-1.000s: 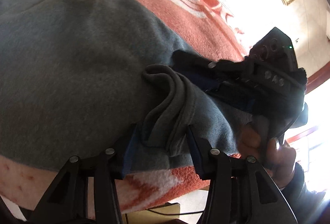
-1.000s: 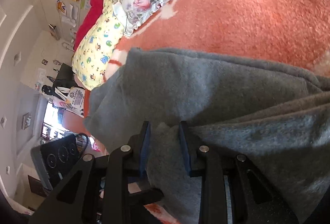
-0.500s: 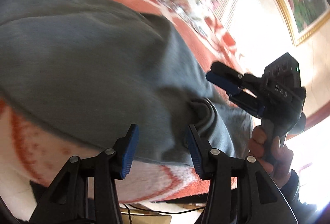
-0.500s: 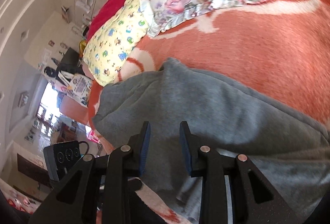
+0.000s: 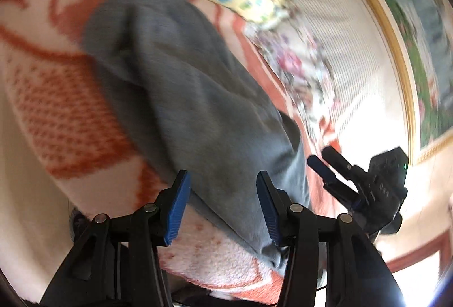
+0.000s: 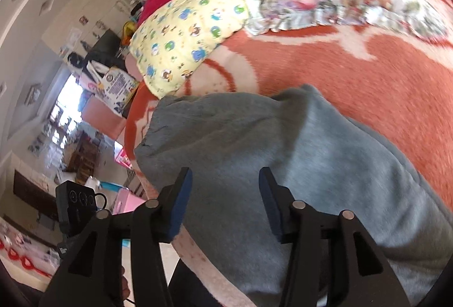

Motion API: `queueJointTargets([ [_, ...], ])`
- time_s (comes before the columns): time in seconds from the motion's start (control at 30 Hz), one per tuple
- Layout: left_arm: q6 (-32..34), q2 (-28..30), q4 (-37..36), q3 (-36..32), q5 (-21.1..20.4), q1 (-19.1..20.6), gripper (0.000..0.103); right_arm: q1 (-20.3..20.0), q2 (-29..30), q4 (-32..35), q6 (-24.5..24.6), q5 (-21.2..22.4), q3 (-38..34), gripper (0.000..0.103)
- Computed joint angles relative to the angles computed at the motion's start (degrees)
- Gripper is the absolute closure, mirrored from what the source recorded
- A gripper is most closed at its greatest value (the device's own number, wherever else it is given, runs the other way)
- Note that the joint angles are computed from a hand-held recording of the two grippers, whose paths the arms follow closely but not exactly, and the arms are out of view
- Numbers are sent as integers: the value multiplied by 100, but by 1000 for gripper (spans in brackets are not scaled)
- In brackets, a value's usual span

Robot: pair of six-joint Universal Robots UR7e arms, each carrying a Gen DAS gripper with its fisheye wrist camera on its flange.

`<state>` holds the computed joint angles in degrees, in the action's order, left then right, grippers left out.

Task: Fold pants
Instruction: 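Open both grippers and release the folded sweatpants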

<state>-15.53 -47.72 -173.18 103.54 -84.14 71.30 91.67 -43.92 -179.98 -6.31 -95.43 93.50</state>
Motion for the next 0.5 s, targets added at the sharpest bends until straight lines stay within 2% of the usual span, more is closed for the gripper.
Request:
queueJointTargets([
  [0.07,-130,-35,-113,15,67,67,53,74,112,229,-148,-85,-259,50],
  [0.4,-624,-68,-130,-252,313,323,35,279,735,1224,-606,-283,-1574,44],
  [0.5,-778,-3,-71,-401,293,391,32,327,994,1597,-760,-304,-2086,41],
])
